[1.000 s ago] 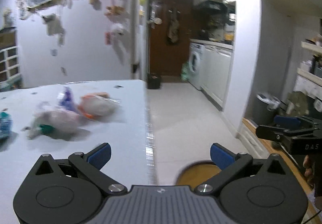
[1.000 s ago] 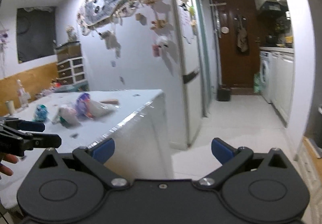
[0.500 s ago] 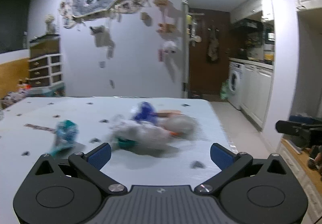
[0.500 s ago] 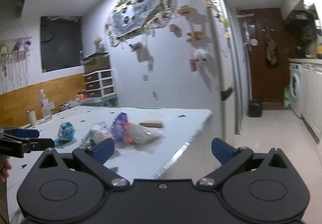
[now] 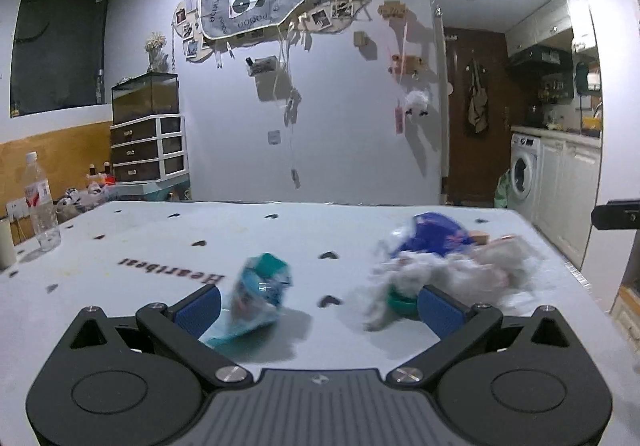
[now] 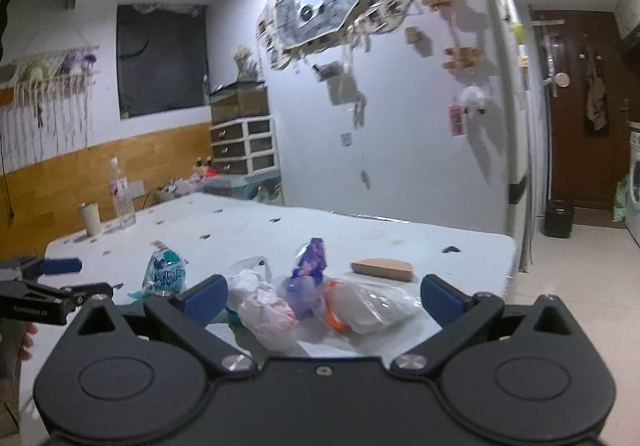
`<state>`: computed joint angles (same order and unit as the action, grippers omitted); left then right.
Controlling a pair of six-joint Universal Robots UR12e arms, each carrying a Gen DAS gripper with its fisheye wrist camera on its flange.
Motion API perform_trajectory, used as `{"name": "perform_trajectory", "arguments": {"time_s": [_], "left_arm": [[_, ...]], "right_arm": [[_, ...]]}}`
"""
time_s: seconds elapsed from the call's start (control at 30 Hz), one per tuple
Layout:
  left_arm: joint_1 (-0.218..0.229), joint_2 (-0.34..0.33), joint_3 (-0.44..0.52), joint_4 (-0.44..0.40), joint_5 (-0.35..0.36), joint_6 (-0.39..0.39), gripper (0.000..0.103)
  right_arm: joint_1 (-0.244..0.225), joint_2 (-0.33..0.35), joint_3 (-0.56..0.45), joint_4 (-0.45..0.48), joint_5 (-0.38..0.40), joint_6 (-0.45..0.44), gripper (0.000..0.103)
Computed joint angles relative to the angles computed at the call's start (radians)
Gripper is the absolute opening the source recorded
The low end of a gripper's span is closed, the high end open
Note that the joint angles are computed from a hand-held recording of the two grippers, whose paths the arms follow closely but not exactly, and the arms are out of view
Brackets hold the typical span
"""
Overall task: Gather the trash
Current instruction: 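Grasp the teal-and-white snack bag with the left gripper while the right gripper grasps the white plastic bag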
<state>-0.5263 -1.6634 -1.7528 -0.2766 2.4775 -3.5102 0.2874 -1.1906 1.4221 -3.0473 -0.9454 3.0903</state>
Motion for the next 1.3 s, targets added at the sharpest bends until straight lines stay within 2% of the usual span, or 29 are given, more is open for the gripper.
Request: {"name": "perform_trajectory", "arguments": {"time_s": [0.13,0.2,0.27,0.43,0.57,0.63,0.7,0.73,0.77,0.8,0.83,0.87,0.9,0.93,0.97,1.1,1.3], "left_arm": [[0.049,0.012,-0.010,-0.024,-0.047,0.007,0.103],[0.071,0.014,-0.011,-0.040,-0.070,0.014,0.103],[0.088,0.014,-0.011,-0.059,-0.090,0.024,0.103],[0.121,0.006,0.003,-0.156,-0.105,0.073,0.103],[0.138,0.000,0.002,-0.160,-0.121,0.125,0.103],[0.144,-0.002,0.000,-0.154,-0.134,0.147,0.099],[0.148,-0.006,-0.003,-0.137,-0.143,0.177,0.093],[0.148,-0.011,0.001,-0.139,-0.144,0.187,0.090],[0.150,-0.012,0.006,-0.157,-0.149,0.190,0.088],[0.150,-0.016,0.010,-0.161,-0.147,0.199,0.082],[0.147,-0.022,0.014,-0.160,-0.126,0.208,0.074],[0.142,-0.028,0.019,-0.165,-0.101,0.208,0.071],[0.141,-0.031,0.021,-0.169,-0.089,0.202,0.063],[0.141,-0.031,0.022,-0.173,-0.090,0.193,0.056],[0.140,-0.031,0.023,-0.173,-0.086,0.186,0.053],[0.134,-0.020,0.018,-0.172,-0.100,0.153,0.047],[0.098,-0.008,0.007,-0.167,-0.092,0.108,0.045]], "right_arm": [[0.039,0.025,-0.045,0.071,-0.070,-0.094,0.103],[0.051,0.033,-0.055,0.097,-0.070,-0.151,0.102],[0.057,0.040,-0.062,0.126,-0.054,-0.208,0.094],[0.078,0.065,-0.101,0.204,-0.064,-0.285,0.086],[0.084,0.083,-0.133,0.260,-0.050,-0.309,0.072],[0.089,0.091,-0.145,0.281,-0.060,-0.321,0.065],[0.093,0.097,-0.153,0.299,-0.062,-0.332,0.063],[0.093,0.099,-0.155,0.303,-0.058,-0.336,0.062],[0.093,0.101,-0.158,0.309,-0.053,-0.337,0.057],[0.093,0.103,-0.161,0.318,-0.048,-0.337,0.052],[0.092,0.103,-0.163,0.327,-0.042,-0.337,0.037],[0.092,0.102,-0.161,0.329,-0.045,-0.339,0.035],[0.092,0.098,-0.155,0.324,-0.047,-0.343,0.034],[0.091,0.094,-0.150,0.325,-0.041,-0.350,0.032],[0.089,0.088,-0.143,0.331,-0.031,-0.355,0.030],[0.079,0.059,-0.114,0.340,-0.016,-0.364,0.027],[0.054,-0.006,-0.045,0.376,0.013,-0.358,0.024]]}}
